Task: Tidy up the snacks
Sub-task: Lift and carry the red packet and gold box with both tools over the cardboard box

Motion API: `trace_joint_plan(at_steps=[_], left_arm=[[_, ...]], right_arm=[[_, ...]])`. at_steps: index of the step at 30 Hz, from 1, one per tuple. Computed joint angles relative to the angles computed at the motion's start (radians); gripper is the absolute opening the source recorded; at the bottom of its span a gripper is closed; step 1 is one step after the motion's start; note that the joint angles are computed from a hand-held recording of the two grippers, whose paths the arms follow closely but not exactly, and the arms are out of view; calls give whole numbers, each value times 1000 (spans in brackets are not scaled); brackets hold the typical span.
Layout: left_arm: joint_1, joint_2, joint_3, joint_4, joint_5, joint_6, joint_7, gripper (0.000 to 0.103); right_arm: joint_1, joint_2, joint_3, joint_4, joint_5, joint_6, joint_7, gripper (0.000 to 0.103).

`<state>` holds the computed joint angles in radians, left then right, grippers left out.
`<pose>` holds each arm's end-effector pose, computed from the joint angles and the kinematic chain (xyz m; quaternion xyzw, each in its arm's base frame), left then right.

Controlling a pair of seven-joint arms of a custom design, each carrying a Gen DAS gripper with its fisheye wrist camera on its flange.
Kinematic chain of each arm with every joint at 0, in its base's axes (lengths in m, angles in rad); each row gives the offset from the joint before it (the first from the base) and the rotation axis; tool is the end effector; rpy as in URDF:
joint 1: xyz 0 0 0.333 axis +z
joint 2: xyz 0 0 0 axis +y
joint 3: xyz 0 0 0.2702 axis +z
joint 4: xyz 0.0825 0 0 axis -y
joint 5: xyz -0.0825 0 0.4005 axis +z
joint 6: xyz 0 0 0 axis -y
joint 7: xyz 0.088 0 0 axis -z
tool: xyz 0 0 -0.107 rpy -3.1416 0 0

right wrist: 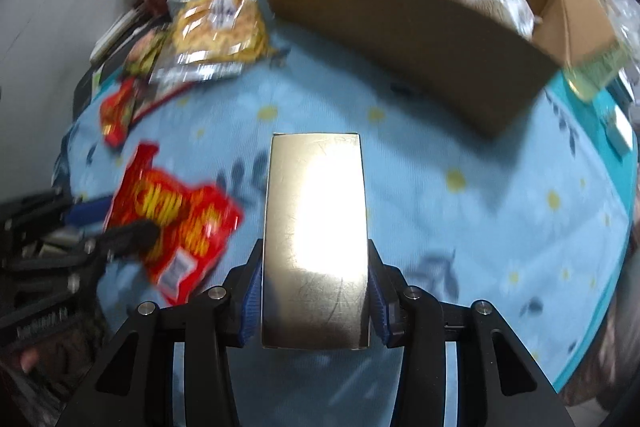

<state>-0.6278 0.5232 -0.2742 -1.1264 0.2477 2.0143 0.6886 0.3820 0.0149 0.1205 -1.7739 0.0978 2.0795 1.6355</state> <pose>0.5027 -0.5305 0.5180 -0.6858 0.7007 -0.1936 0.0362 0.5327 0.2980 0.5189 -0.8245 0.5451 -0.0288 0.1493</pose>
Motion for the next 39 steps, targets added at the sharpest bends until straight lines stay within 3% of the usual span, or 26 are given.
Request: trace_joint_plan(at_steps=[5,9,14,20,23,28,39], left_arm=[[-6,18,4,21,6,-10,-2,36],[-6,79,3,95,-27,-77,19,41],[-61,156,36,220,33,-131,57,42],[-43,107,33,138,20,-78,51,39],[-40,121,25,168,4,-103,66,38],[-17,86,8,140,-37,-115,101,38],[-38,46,8,150,-13,-152,127,38]], right_arm=[[-4,-66,1,-71,28,-30,-25,44],[-7,-76,6,-84,11,-32,-19,48],[-7,-54,5,-66,4,-41,-23,50],[2,-38,11,-57,-42,-23,-46,54],[7,-36,12,-56,-49,-15,-57,43],[7,-17,6,-25,22,-46,-47,43],[-3,-84,3,-50,65,-73,-41,43]])
